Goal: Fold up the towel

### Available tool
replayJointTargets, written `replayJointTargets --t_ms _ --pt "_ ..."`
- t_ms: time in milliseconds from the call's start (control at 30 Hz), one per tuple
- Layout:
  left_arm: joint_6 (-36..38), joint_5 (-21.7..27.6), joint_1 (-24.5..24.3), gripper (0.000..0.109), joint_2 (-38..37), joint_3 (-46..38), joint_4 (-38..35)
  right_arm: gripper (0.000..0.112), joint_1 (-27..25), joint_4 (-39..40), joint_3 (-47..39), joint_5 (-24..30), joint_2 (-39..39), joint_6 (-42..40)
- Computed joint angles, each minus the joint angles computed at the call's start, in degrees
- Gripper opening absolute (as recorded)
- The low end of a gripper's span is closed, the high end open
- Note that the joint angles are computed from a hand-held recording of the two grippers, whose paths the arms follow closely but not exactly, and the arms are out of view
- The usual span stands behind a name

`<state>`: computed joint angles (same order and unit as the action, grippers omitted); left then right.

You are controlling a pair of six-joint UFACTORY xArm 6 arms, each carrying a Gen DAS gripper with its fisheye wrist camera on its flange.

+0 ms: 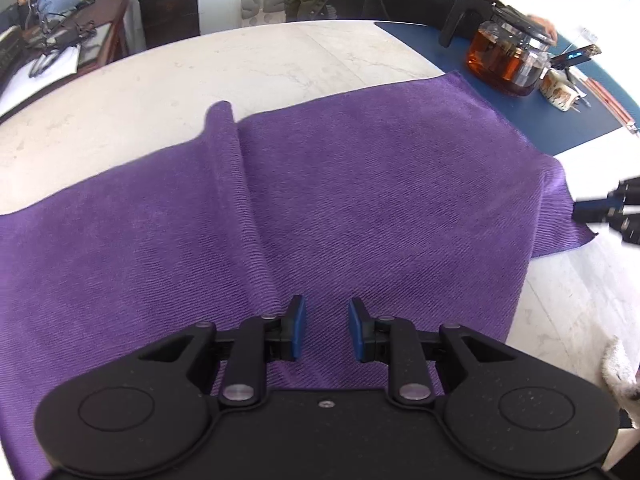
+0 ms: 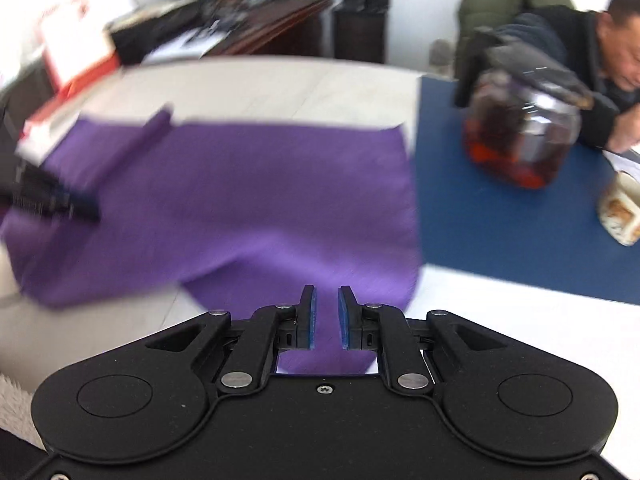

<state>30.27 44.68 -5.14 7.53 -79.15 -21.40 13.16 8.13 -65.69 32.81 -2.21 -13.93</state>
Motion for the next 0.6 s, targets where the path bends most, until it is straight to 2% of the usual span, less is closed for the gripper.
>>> replayJointTargets --t_ms 133,267,300,600 --pt "-0.7 -0.8 0.3 0.021 -1.7 1.9 1.0 0.012 1.2 -2.5 0.5 0.2 0.7 0.7" --pt "-2.3 -1.4 0.9 0.021 -2.6 3.4 1.8 0.012 -0.1 -0.8 -3.4 7.4 1.9 -0.8" --pt "-2.6 -1.7 1.0 0.021 -2.8 3.8 1.9 0.012 -0.9 0.0 -4.5 11.0 1.6 -1.7" --pt "-4.7 -3.7 1.7 0.022 -3.5 4.5 4.3 0.011 -4.3 -0.2 -7.3 22.8 1.1 -8.4"
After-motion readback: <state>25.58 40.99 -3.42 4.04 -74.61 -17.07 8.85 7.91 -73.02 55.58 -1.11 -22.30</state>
